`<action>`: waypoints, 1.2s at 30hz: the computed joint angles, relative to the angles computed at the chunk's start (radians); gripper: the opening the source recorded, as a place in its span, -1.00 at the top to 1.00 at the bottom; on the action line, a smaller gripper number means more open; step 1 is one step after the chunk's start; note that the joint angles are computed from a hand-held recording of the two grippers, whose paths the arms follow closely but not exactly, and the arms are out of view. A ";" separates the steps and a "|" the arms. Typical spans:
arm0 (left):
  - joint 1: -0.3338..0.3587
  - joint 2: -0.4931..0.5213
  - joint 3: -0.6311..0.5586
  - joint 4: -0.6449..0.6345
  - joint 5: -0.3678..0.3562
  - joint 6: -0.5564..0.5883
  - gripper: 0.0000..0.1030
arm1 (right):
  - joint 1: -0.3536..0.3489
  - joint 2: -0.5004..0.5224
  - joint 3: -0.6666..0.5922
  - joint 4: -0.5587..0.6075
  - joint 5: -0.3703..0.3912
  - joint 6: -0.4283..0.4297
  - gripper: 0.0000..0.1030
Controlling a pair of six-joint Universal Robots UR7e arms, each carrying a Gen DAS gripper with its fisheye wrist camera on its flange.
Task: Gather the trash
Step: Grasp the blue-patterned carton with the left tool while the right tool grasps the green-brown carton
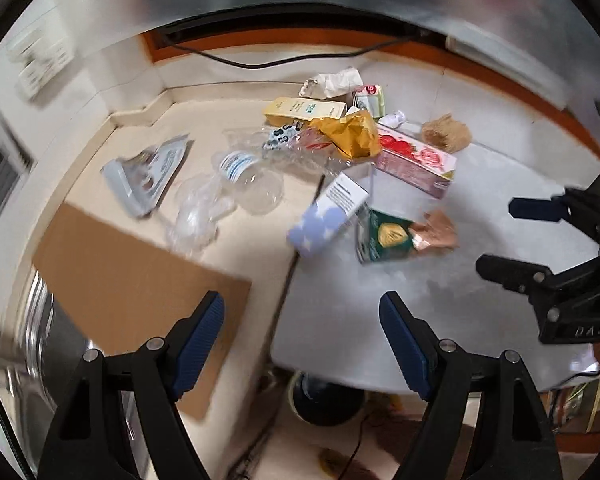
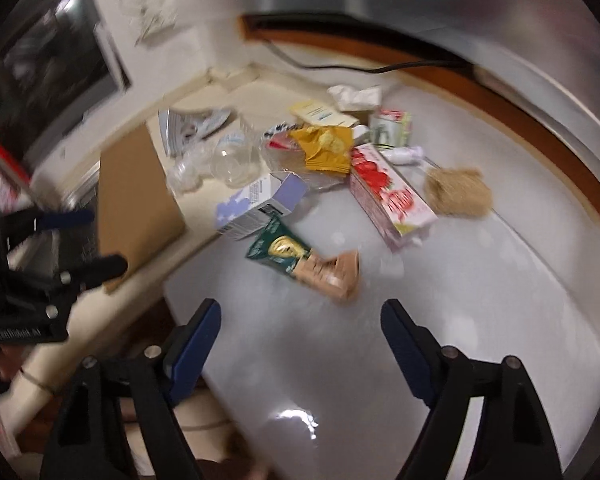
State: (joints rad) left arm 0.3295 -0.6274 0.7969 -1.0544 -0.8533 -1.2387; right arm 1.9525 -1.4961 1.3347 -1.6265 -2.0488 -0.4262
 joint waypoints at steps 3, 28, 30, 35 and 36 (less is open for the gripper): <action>0.042 0.036 -0.037 0.011 0.007 0.063 -0.52 | -0.032 0.046 -0.015 0.007 0.037 -0.094 -0.55; 0.209 0.226 -0.270 -0.027 -0.115 0.434 -0.51 | -0.156 0.171 -0.199 0.302 0.122 -0.159 0.23; 0.213 0.247 -0.304 -0.003 -0.127 0.457 -0.34 | -0.167 0.167 -0.217 0.324 0.131 -0.135 0.24; 0.215 0.294 -0.378 0.075 -0.156 0.445 0.00 | -0.181 0.181 -0.248 0.328 0.142 -0.095 0.24; 0.212 0.294 -0.377 0.077 -0.154 0.433 0.04 | -0.180 0.184 -0.251 0.326 0.138 -0.089 0.24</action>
